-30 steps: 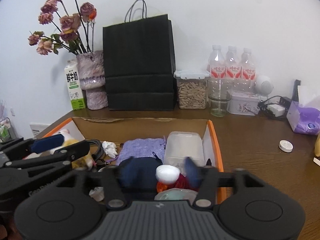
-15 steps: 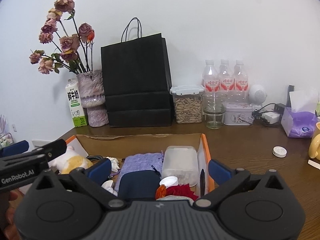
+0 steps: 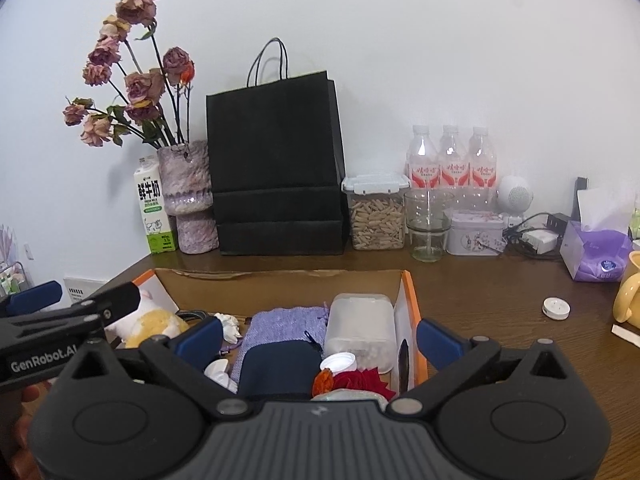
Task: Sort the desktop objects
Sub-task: 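Move both tools back out toward the second white cap and beige block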
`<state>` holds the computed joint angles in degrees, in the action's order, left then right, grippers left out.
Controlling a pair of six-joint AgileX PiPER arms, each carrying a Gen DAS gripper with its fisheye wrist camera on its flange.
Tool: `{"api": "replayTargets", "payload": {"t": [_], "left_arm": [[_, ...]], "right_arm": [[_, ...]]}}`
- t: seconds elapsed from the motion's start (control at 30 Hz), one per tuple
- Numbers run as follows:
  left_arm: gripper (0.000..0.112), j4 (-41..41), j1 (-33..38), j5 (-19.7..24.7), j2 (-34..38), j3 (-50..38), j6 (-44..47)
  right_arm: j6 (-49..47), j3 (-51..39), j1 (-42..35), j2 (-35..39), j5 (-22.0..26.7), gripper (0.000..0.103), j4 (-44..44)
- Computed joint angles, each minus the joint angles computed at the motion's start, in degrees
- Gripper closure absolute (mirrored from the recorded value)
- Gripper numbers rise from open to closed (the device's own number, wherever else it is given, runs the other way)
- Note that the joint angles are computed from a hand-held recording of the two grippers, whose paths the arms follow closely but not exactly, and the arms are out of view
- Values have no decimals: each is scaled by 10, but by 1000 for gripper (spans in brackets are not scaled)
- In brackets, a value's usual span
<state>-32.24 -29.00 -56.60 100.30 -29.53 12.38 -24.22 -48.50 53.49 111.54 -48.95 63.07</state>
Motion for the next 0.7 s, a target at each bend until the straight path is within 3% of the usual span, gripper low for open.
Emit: {"api": "replayTargets", "payload": {"t": [0.7], "left_arm": [[9, -2, 14, -1, -141, 150, 22]], "right_arm": [[-46, 51, 123, -50, -55, 0, 130]]}}
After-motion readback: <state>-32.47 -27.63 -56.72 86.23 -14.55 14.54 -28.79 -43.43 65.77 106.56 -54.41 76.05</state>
